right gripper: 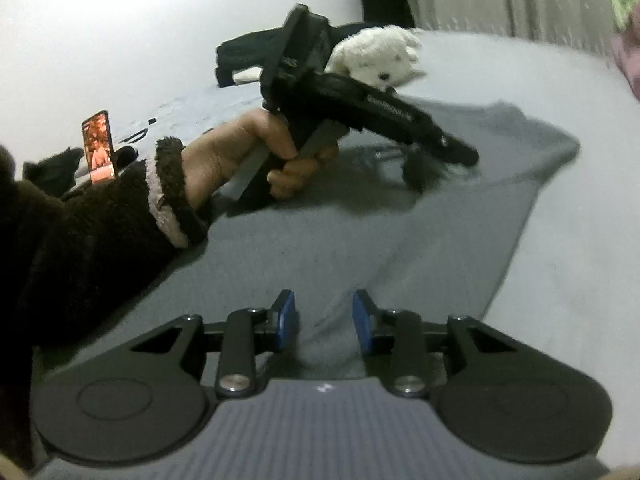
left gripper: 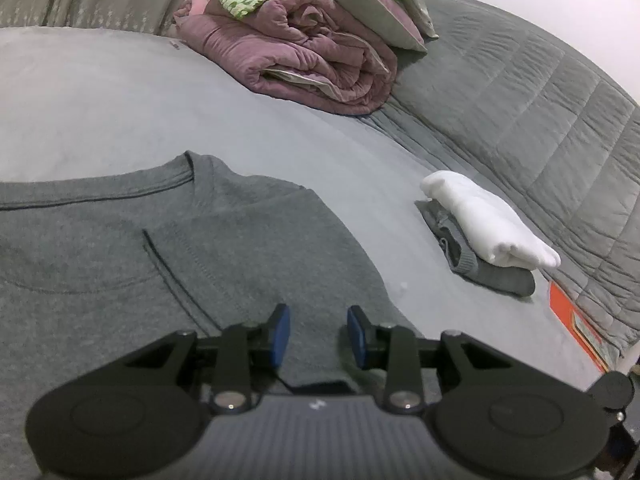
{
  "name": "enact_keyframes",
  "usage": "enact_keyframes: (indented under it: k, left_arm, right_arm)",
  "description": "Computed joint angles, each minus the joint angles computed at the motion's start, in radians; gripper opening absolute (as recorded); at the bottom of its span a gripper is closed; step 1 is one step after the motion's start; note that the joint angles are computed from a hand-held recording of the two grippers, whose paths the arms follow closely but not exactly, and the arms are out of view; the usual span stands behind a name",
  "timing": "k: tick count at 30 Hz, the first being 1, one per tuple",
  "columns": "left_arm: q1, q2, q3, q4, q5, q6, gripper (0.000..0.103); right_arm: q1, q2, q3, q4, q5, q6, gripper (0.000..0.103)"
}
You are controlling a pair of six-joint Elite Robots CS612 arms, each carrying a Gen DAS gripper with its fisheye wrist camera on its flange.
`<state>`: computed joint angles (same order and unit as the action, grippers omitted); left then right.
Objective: Fold clothes
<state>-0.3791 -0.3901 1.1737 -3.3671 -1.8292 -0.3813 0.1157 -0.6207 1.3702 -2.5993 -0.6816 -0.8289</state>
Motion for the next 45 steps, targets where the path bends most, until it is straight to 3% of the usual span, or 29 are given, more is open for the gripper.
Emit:
enact_keyframes:
  k: [4, 6, 8, 13, 17, 20, 24, 28, 33, 37, 45]
  left_arm:
    - [0.0, 0.001, -0.001, -0.001, 0.002, 0.001, 0.033]
    - [0.0, -0.001, 0.0, 0.003, 0.0, -0.005, 0.033]
    - [0.003, -0.012, 0.009, 0.012, -0.005, -0.023, 0.035]
    - [0.005, -0.046, 0.053, -0.013, 0.067, -0.08, 0.041]
    - [0.0, -0.077, 0.088, 0.006, 0.187, -0.149, 0.041]
    - [-0.009, -0.104, 0.116, 0.046, 0.301, -0.197, 0.043]
    - [0.0, -0.135, 0.167, 0.029, 0.347, -0.365, 0.05]
    - [0.003, -0.195, 0.249, 0.046, 0.426, -0.437, 0.058]
    - [0.001, -0.28, 0.348, 0.153, 0.58, -0.499, 0.068]
    - [-0.012, -0.332, 0.416, 0.239, 0.72, -0.571, 0.081]
    - [-0.022, -0.386, 0.521, 0.411, 0.932, -0.8, 0.082]
  right_arm:
    - [0.002, -0.031, 0.016, 0.147, 0.018, -0.099, 0.038]
    - [0.01, -0.047, 0.026, 0.149, 0.004, -0.144, 0.038]
    - [0.016, -0.05, 0.027, 0.1, 0.007, -0.128, 0.038]
    - [0.035, -0.02, -0.029, -0.083, 0.004, 0.075, 0.038]
    - [0.057, 0.022, -0.091, -0.254, -0.032, 0.278, 0.04]
    - [0.078, 0.049, -0.147, -0.303, -0.065, 0.404, 0.04]
    - [0.106, 0.083, -0.234, -0.313, -0.123, 0.53, 0.042]
    - [0.124, 0.124, -0.301, -0.38, -0.126, 0.637, 0.047]
    - [0.143, 0.162, -0.354, -0.403, -0.148, 0.735, 0.047]
    - [0.159, 0.175, -0.369, -0.387, -0.193, 0.743, 0.05]
    - [0.168, 0.228, -0.413, -0.369, -0.212, 0.786, 0.052]
